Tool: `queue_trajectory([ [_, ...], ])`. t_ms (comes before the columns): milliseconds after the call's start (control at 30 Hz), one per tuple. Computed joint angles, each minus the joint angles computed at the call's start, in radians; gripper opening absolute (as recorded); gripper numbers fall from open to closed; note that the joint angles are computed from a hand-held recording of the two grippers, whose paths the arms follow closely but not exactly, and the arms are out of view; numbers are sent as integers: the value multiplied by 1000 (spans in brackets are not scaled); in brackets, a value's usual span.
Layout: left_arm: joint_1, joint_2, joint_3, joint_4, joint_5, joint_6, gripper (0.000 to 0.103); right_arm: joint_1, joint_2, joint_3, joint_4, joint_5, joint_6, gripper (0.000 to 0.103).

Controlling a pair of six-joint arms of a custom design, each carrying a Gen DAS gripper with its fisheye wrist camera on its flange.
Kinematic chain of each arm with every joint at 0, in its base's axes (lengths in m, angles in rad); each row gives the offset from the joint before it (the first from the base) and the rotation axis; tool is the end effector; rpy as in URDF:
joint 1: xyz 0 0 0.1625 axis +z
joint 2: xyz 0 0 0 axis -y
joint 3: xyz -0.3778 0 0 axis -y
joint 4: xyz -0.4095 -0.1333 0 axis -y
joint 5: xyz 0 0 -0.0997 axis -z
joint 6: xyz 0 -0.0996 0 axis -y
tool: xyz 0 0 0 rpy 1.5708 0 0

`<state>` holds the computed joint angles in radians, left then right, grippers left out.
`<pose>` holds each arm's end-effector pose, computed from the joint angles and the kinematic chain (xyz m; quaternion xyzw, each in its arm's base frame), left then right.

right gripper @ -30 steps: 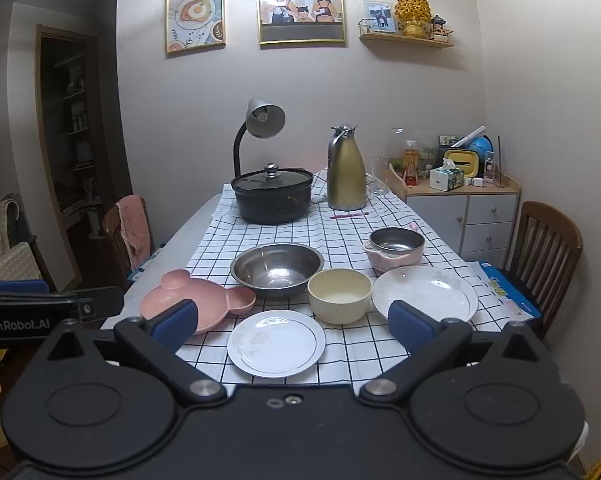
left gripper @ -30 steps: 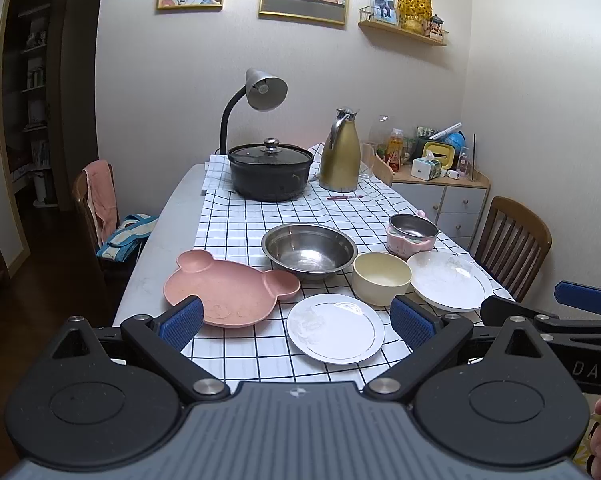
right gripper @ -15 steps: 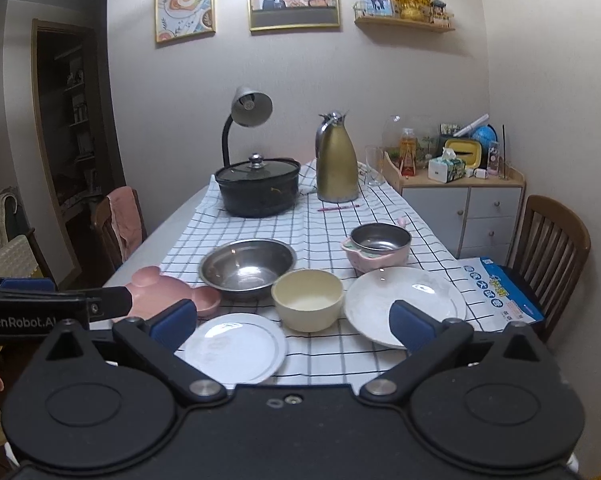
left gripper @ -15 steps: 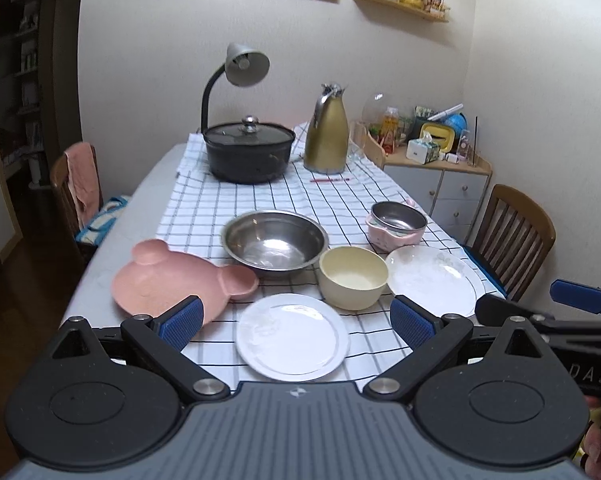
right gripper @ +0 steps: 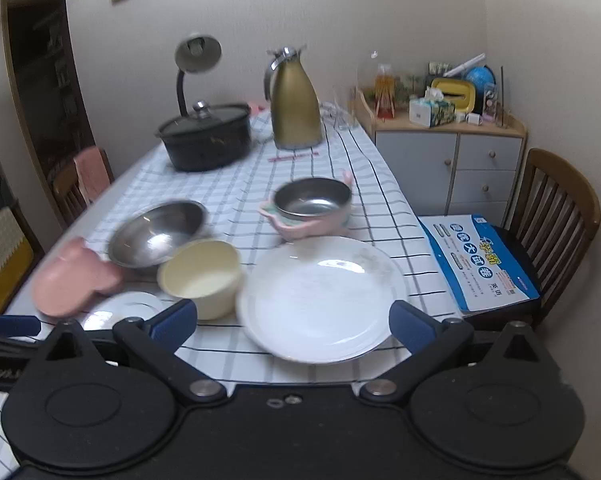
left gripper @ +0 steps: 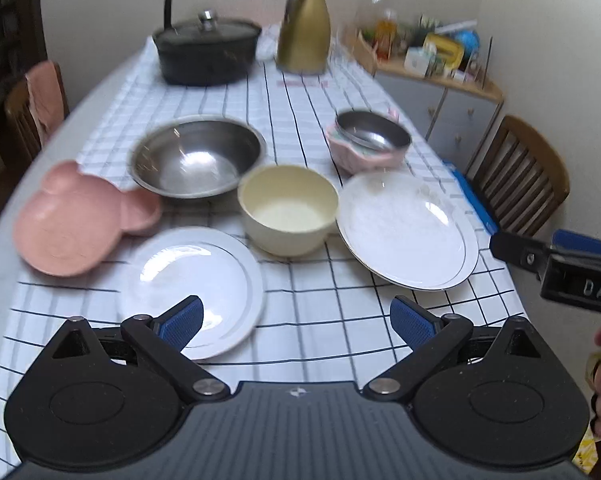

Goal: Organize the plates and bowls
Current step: 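Reach both grippers to the large white floral plate rim and close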

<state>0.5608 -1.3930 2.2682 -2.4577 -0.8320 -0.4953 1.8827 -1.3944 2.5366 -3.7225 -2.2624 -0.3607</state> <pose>-0.2574 -0.3983 0.1475 0.2353 0.9024 -0.2508 0.2598 0.1752 -0.3160 0.2055 0.1170 -0.8314 0.4476 0.3077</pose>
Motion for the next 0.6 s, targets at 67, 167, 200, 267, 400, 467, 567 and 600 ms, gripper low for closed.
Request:
queue_trajectory([
  [67,15,65,-37,-8,-5,-4,100,-73,-50,-11,78,48,-26,103],
  [167,40,158,-100,-16,-12,0,100,-166,-99,-44,185,111,-57,101],
  [200,53,185,-122,-15,-19,-12,100,-194,-101,-61,208,127,-75,101],
  [267,74,238,-161,-22,-17,-36,100,-246,-110,-97,263,162,-112,101],
  [400,112,343,-245,-19,-10,-55,100,-311,-89,-178,352,201,-170,100],
  [467,126,381,-278,-13,-15,-69,100,-335,-70,-218,387,208,-186,97],
  [567,142,430,-327,16,-26,-102,100,-364,-34,-282,447,195,-189,90],
  [600,147,443,-341,24,-29,-111,100,-374,-28,-299,476,198,-181,90],
])
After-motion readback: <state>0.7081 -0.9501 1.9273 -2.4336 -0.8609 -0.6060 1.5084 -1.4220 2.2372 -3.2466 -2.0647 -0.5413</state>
